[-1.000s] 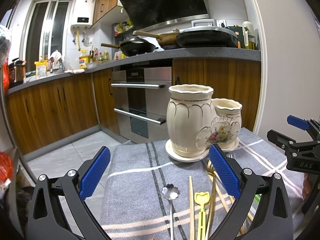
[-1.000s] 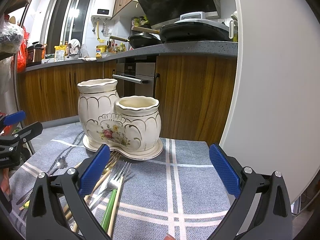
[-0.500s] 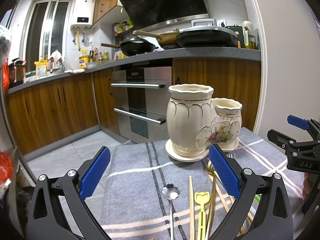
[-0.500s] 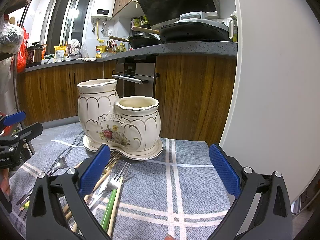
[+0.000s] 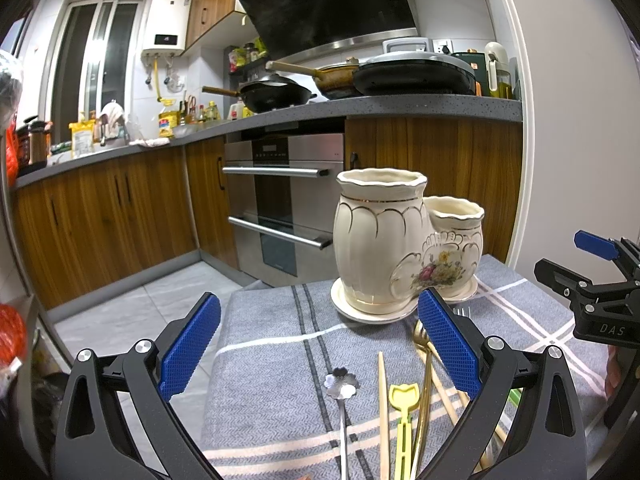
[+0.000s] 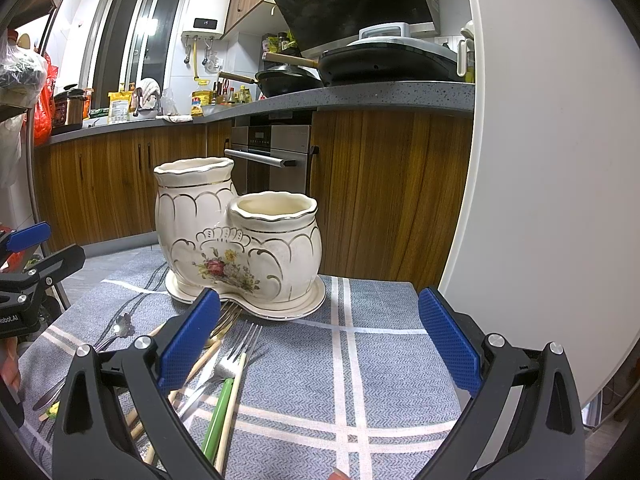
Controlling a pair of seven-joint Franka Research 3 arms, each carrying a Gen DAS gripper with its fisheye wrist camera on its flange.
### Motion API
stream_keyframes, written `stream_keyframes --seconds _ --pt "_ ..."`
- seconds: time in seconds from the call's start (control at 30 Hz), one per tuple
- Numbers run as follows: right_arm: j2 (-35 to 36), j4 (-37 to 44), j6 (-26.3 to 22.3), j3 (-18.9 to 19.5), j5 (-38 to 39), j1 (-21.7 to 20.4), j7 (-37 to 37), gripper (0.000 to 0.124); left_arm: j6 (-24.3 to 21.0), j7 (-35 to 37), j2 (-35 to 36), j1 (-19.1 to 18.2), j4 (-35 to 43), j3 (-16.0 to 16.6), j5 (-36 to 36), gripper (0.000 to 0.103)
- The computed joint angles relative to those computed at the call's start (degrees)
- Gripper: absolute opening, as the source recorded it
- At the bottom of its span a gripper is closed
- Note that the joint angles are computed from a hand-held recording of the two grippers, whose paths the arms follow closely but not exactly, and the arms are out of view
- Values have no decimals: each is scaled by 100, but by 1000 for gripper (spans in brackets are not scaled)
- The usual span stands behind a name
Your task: Organize utensils
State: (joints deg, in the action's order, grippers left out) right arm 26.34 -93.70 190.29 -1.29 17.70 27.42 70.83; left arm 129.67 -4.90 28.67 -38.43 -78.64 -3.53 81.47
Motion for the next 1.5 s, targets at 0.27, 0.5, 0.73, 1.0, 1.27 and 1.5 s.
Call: stream_keyframes --seconds 0.27,0.5,0.73,1.0,1.27,1.5 --pt "2 4 2 6 13 -3 -11 98 -2 -2 0 -5 -1 5 6 98" --pt "1 1 2 15 15 -11 -15 98 -1 4 2 -4 3 3 -2 98" --pt "13 12 1 11 22 -7 -10 98 2 -77 -26 2 -58 6 -12 98" --pt "4 -58 192 -122 121 115 -22 98 89 -143 -156 102 -258 -50 18 98" --pt "-185 38 -1310 129 -221 -211 168 98 341 984 -169 389 -232 -238 -1089 98" --pt "-267 372 -3213 1109 498 -1158 -422 98 573 1828 -299 658 -464 -423 -2340 98"
